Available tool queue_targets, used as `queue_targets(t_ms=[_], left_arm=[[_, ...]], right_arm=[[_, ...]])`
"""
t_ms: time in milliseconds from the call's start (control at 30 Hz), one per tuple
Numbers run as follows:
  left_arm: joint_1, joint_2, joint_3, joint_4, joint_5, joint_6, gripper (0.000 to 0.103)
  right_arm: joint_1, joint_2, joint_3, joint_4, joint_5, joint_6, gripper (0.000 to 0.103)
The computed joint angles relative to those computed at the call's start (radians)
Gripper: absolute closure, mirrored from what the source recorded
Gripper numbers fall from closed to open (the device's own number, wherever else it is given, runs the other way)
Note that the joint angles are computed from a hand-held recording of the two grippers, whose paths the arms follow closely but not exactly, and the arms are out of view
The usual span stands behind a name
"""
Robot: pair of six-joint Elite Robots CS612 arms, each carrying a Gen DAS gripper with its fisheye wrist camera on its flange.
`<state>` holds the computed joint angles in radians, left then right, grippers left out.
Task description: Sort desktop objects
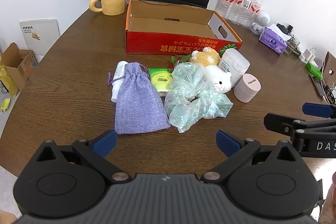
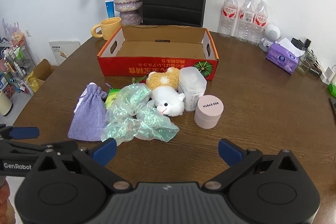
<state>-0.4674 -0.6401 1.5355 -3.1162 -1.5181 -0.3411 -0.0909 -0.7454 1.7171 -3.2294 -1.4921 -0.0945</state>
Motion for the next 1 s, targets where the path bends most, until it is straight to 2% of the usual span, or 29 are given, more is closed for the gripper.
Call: queue_targets(t_ms=[367, 667, 800, 1000], left_arm=[[0.009, 0.033, -0.045, 0.024, -0.014, -0.004, 0.0], [0.018, 0.07, -0.08, -0.001, -0.016, -0.012, 0.0], [0.022, 0.091, -0.097, -0.018, -0.001, -0.015, 0.0], [0.031, 0.119, -0.125, -0.031, 0.011, -0.021, 0.0]], right_arm=[[-0.015, 0.039, -0.039, -0.003, 0.05, -0.009, 0.0], [-0.026, 0.091, -0.072, -0.067, 0.071, -0.016, 0.0], [-0.036, 0.12, -0.088, -0.127, 0.074, -0.001, 0.0], [-0.046, 0.182, -0.118, -0.284, 0.025, 0.034, 0.0]])
